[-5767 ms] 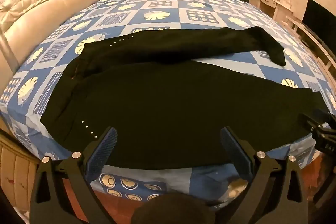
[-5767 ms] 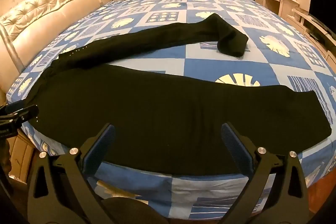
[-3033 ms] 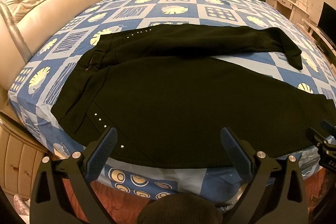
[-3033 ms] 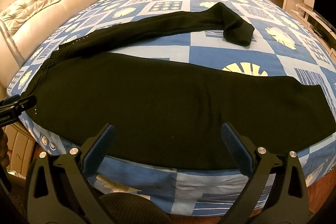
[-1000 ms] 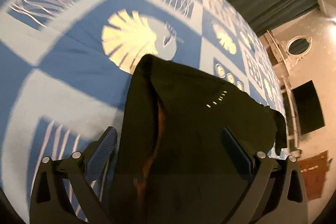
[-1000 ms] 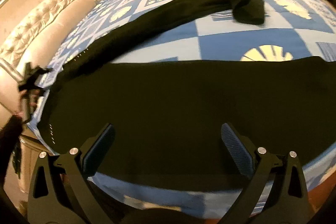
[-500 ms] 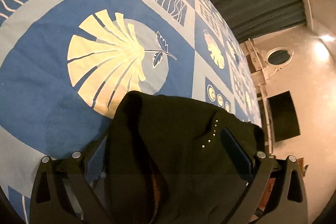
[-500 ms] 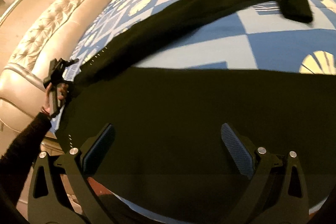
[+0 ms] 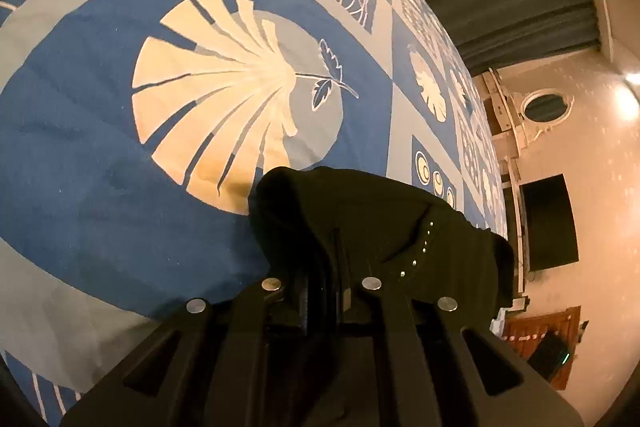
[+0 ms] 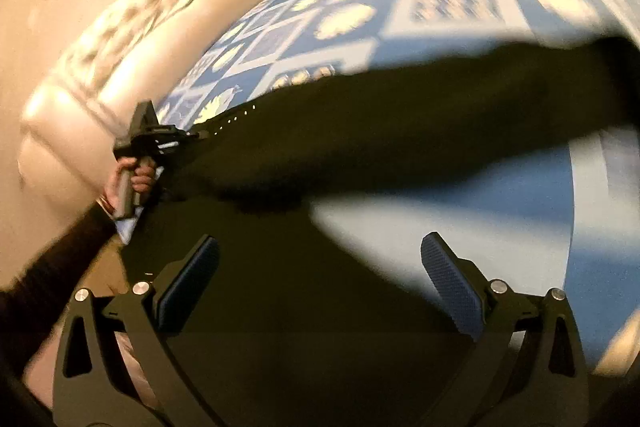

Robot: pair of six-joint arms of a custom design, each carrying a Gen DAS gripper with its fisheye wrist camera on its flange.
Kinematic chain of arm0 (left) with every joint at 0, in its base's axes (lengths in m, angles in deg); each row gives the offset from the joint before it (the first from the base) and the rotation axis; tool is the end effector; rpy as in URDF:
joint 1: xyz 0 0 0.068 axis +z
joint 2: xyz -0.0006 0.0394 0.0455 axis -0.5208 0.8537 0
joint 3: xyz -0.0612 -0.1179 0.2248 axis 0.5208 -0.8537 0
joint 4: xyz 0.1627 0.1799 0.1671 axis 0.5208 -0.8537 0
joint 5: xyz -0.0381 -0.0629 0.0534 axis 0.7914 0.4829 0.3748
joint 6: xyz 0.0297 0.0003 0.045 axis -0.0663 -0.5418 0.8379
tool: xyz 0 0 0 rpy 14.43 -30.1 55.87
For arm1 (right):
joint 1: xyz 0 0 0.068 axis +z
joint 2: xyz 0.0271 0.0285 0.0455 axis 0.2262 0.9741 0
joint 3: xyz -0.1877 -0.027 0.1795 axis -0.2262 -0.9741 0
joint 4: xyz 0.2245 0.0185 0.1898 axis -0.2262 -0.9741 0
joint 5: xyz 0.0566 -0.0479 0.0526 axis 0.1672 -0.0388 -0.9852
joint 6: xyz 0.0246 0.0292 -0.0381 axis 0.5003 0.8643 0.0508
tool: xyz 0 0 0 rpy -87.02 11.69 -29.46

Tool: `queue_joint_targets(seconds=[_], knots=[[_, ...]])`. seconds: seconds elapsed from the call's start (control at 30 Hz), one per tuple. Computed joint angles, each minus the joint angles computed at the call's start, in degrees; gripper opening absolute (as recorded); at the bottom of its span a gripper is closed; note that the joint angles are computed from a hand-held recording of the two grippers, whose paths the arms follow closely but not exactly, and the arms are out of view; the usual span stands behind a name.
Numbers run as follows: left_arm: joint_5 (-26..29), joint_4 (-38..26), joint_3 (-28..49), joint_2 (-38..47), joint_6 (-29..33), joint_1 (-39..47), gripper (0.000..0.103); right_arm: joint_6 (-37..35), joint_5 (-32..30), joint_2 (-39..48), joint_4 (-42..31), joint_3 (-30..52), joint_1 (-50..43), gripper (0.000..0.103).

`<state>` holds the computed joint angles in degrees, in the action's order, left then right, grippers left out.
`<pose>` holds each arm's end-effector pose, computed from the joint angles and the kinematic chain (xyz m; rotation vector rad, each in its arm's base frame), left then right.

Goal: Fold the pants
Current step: 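Grasp the pants edge with the right tool while the left tool holds the waistband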

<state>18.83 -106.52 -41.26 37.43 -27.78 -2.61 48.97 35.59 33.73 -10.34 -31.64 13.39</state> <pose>0.2788 0.1251 0.0705 -0.5811 2.4851 -0.9311 0.2764 0.0231 0.1516 -0.6218 2.4544 0.7450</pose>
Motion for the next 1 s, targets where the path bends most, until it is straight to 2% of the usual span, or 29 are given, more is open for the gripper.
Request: queue_joint_targets(seconds=[0.07,0.13,0.17,0.27,0.33,0.4,0.5,0.53,0.57,0.6,0.63,0.67,0.73,0.83,0.93,1.0], knots=[[0.3,0.4,-0.4,-0.1,0.8,0.3,0.008,-2.6,4.3,10.7,1.2,11.1,2.0,0.101],[0.8,0.4,-0.3,0.1,1.6,0.8,0.008,-5.0,6.7,20.7,-1.8,22.2,2.7,0.101],[1.0,0.4,-0.2,0.5,2.3,1.1,0.008,-5.9,10.2,26.5,-3.4,29.2,3.6,0.101],[1.6,2.5,-0.8,1.0,1.3,0.6,0.008,-8.4,17.9,37.4,-5.3,42.5,5.9,0.101],[2.8,3.3,-1.1,1.4,1.1,1.1,0.008,-9.9,19.6,43.3,-8.3,49.8,7.2,0.101],[4.0,4.0,-1.2,2.0,1.3,1.6,0.008,-13.5,24.1,48.5,-11.2,55.6,8.3,0.101],[5.4,4.0,-0.9,3.0,1.2,2.3,0.008,-17.3,28.1,55.8,-20.4,63.8,8.6,0.100],[5.6,3.9,-0.7,3.1,1.1,2.4,0.009,-17.1,27.5,55.7,-19.7,63.5,8.4,0.098],[5.6,3.9,-0.4,3.4,0.6,2.5,0.009,-16.7,26.1,55.3,-20.0,63.1,8.1,0.084],[5.4,4.0,-0.4,3.3,0.2,2.4,0.009,-16.9,24.9,54.5,-19.9,62.3,7.8,0.075],[5.1,4.1,-0.2,3.3,-0.4,2.2,0.009,-17.0,23.8,53.6,-19.8,61.4,7.6,0.051],[4.8,4.4,-0.1,3.3,-1.0,2.0,0.009,-16.6,22.2,52.6,-20.1,60.7,7.1,0.020],[3.4,5.3,-0.4,2.3,-2.1,1.4,0.009,-16.5,22.3,48.2,-16.1,54.9,7.0,0.013],[1.4,7.3,-2.4,-0.7,-2.6,0.1,0.009,-16.9,23.0,40.0,-7.7,43.7,7.0,0.010],[3.8,11.2,-6.0,-5.4,-3.9,0.5,0.009,-15.1,20.7,28.1,1.4,30.3,6.0,0.009],[6.3,12.5,-9.3,-11.0,-4.1,1.6,0.009,-15.1,19.3,16.7,7.5,19.0,4.6,0.009]])
